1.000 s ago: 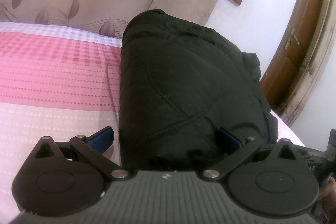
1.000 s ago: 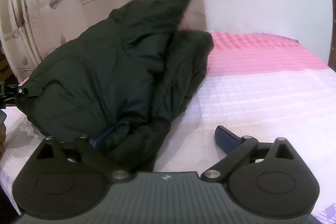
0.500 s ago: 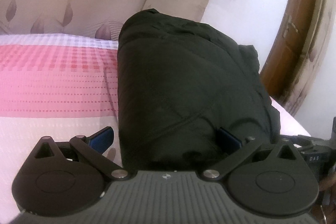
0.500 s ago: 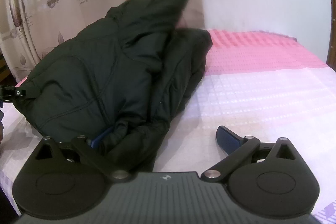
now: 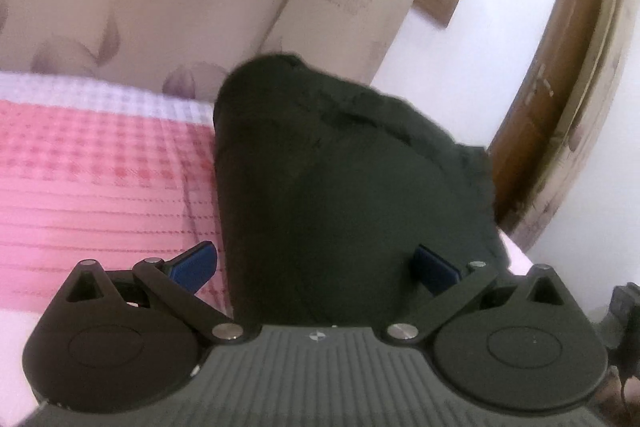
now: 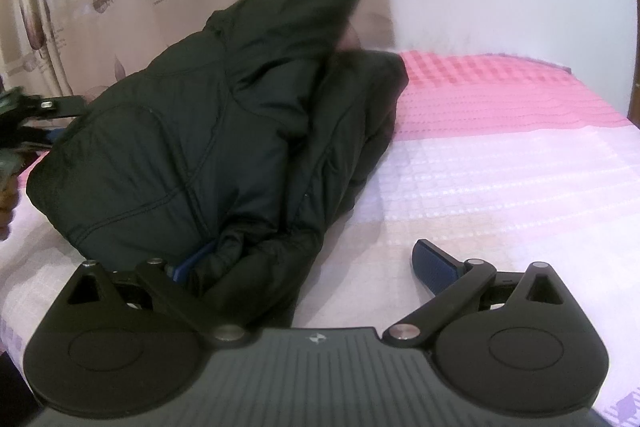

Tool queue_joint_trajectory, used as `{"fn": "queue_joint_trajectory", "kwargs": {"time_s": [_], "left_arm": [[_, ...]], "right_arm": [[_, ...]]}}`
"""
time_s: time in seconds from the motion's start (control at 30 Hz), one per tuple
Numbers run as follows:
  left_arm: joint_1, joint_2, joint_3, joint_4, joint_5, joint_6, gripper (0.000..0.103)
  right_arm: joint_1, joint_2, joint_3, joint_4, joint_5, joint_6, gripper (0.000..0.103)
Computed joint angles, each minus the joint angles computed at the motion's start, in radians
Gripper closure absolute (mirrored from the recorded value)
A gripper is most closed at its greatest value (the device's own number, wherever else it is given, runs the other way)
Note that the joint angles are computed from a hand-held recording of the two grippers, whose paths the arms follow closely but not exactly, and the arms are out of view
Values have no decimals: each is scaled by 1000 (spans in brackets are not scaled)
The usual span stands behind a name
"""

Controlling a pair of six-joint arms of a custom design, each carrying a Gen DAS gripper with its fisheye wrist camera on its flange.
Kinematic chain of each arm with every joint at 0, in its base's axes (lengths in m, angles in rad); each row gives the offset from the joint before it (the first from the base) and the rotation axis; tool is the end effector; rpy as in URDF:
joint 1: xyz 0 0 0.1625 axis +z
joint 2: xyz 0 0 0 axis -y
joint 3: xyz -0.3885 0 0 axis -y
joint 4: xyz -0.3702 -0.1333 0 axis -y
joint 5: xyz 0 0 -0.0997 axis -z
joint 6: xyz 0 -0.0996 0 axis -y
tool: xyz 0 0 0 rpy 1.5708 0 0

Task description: Fold large clothes

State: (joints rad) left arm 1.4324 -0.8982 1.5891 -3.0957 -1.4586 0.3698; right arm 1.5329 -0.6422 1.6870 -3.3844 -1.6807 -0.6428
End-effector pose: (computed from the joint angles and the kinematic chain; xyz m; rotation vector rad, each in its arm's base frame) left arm 0.0510 -0.6812 0.2378 0.6142 2.6324 -1.1715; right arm 0.0981 -0.6416 0.0732 0.7263 -2.5239 0.9530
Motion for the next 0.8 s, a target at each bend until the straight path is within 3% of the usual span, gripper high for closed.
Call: {"fn": "queue_joint_trajectory", "kwargs": {"time_s": [0.13,0.23,0.37,0.6,0.8], "left_arm": [[45,56,-151,183,-117,-59,0],[58,87,-242,307,-147,-47,0],[67,109,-308,423,-152,-25,0],[58,113,-315,443,-121,-7,0],[67,124,-344,481,-142,8,0]], "right_arm": [[-3,-4,-7,22,6,-2,0],[-2,-11,-19,61,6,4,0],[-2,-35,-68,207,15,41,0],[-36,-35,-211,490,165,144,0],[-63,52,-403,688,309,226,0]]}}
